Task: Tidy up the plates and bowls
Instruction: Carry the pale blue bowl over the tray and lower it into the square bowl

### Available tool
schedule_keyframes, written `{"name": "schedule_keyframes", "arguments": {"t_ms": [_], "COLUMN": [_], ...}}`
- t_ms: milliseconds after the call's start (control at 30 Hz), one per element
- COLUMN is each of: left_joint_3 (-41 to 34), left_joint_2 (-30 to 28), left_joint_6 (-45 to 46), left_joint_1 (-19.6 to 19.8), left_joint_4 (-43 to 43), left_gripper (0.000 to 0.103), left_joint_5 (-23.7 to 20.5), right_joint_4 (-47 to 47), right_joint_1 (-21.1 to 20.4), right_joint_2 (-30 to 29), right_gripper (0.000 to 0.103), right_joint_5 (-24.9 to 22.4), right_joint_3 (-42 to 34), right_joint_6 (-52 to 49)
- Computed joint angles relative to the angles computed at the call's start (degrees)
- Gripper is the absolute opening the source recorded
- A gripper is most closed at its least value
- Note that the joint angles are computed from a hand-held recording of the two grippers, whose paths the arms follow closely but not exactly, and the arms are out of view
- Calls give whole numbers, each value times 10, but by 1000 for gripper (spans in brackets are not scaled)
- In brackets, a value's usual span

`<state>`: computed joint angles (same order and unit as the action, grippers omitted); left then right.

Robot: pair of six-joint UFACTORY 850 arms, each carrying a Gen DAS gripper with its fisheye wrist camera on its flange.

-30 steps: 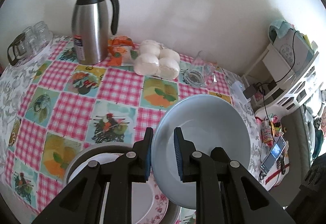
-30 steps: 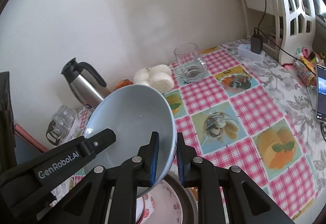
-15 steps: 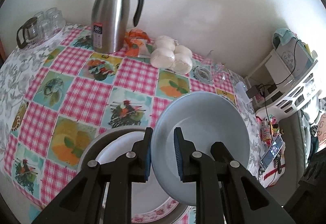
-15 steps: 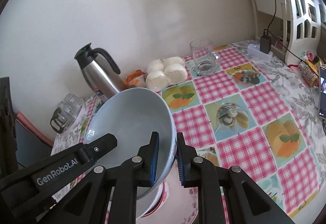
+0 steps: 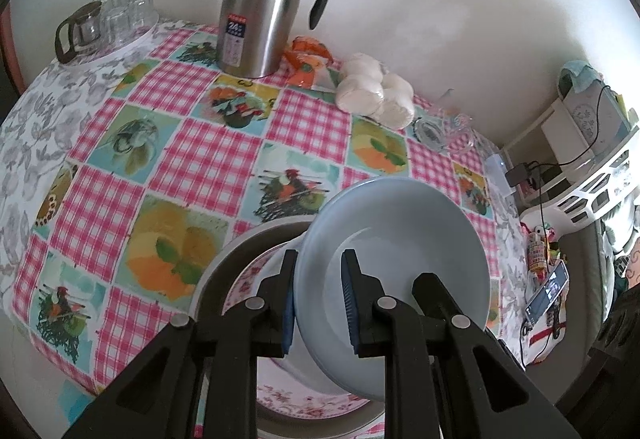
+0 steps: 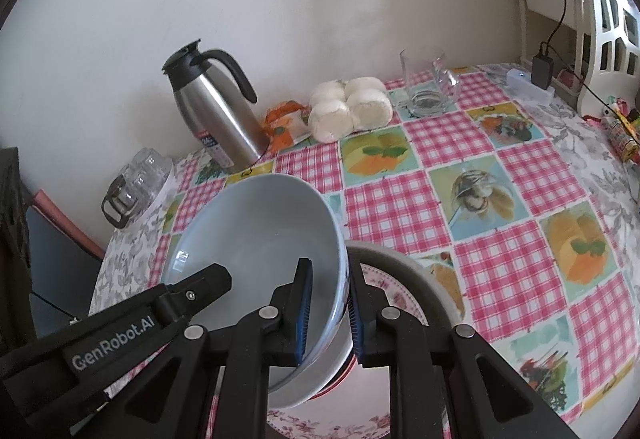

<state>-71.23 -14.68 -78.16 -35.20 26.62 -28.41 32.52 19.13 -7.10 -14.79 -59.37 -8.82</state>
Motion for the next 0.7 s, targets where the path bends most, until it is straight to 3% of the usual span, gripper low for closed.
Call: {"name": "schedule_keyframes", "arguments": {"t_ms": [700], "left_joint_3": [8], "left_joint_2": [-1], "left_joint_6": [41], "left_joint_1": [11], "left_joint_4": [-40], "left_gripper": [21], "left_joint_5": [-8], "right_joint_4": [-100], "right_joint_1": [20], "right_joint_2": [-20], "right_gripper": [20], "right_joint_5": [-16], "right_joint_3": [-9], "right_joint_6": [88]}}
